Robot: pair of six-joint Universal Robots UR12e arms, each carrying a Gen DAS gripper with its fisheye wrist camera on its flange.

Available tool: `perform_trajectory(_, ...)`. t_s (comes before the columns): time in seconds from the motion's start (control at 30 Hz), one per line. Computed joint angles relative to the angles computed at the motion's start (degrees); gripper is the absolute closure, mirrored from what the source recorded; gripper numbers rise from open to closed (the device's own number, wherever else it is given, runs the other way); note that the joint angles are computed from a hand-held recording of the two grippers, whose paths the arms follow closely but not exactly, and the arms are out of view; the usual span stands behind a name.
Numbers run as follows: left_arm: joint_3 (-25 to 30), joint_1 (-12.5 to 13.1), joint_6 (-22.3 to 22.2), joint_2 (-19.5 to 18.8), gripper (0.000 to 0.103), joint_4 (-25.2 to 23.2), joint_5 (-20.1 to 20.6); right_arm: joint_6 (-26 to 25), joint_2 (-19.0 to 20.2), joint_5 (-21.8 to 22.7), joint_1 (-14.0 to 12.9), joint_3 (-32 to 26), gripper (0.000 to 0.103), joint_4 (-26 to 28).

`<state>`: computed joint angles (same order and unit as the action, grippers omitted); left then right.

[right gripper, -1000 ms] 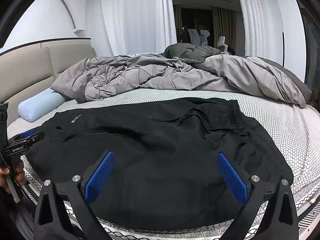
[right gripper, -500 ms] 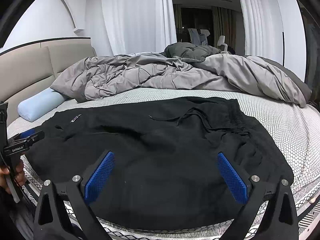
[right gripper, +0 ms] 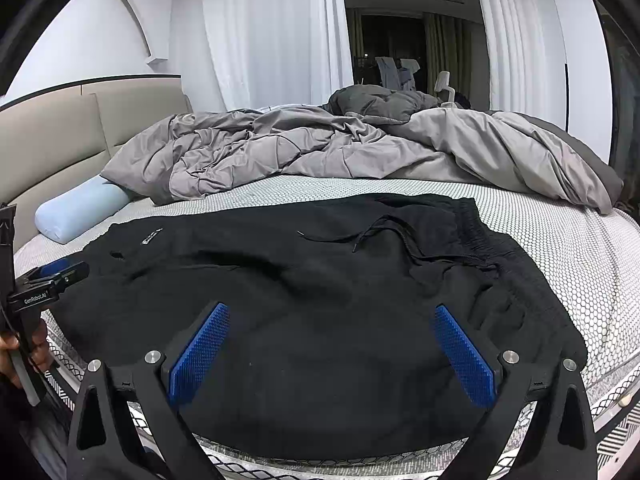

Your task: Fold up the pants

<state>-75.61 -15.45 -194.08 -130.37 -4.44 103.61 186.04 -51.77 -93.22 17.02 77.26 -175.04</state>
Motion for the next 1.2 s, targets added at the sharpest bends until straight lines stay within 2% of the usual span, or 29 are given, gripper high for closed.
perform_trajectory(0.93,0.01,-0.06,-0.01,-0.01,0.001,0.09,0.26,0.15,0.07,-0.50,-0.05,0.31,0.000,-0.70)
perform_trajectory(1.2,-2.60,1.26,-3.00,1.62,0.001,2.98,-2.06,0.50,-0.09,-1.78,-0.33,0.49,0.000,-0.26)
